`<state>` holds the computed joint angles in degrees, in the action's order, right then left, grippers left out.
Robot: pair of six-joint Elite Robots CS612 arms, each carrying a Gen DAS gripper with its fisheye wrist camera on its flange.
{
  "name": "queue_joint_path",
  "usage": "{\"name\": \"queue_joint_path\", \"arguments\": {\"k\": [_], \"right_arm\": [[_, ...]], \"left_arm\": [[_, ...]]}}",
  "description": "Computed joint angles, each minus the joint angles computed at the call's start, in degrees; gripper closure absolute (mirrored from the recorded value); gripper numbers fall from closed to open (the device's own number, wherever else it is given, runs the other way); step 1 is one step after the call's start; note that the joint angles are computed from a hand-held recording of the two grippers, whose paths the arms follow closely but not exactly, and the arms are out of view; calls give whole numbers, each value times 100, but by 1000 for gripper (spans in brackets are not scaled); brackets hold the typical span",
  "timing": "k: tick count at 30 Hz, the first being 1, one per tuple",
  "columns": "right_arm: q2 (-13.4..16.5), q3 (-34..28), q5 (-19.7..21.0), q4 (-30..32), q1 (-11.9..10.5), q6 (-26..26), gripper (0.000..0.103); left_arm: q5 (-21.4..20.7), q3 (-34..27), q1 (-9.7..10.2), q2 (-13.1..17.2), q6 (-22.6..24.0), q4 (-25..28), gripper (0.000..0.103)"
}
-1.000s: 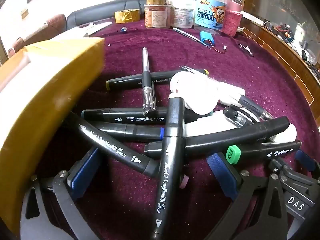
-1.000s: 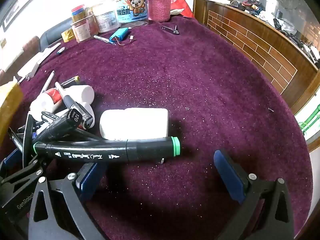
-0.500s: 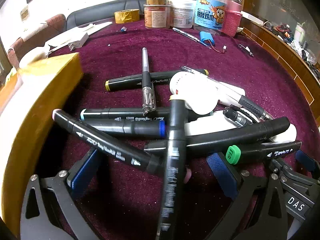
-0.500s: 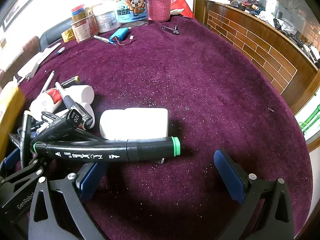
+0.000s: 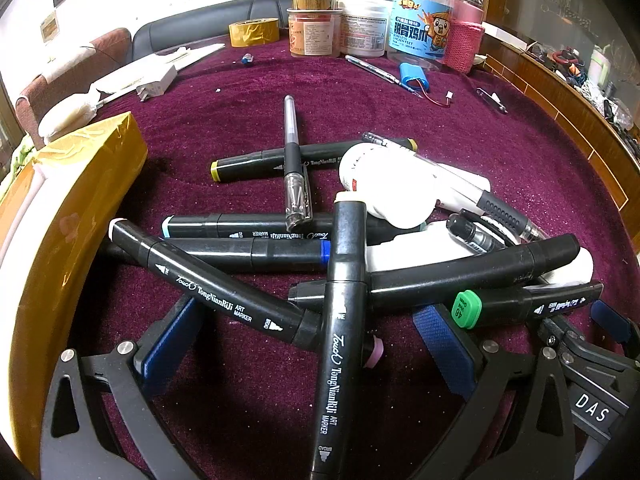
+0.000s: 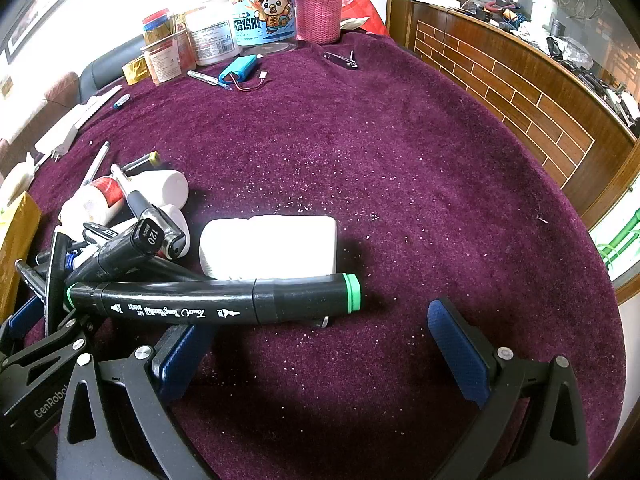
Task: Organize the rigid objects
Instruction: 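Move the left gripper over the pile of black markers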
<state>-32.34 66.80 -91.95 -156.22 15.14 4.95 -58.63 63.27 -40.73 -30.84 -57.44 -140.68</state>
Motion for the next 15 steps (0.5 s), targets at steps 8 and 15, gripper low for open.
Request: {"name": "queue_joint_path", "arguments": {"k": [8,15], "right_arm": [[19,-28,-34,4,8,100,1],[15,-19,-35,-4,9,100,1]], "left_arm": [[13,12,-1,-7,-23,-2,0],[15,13,-1,-7,-23,-4,0]]}}
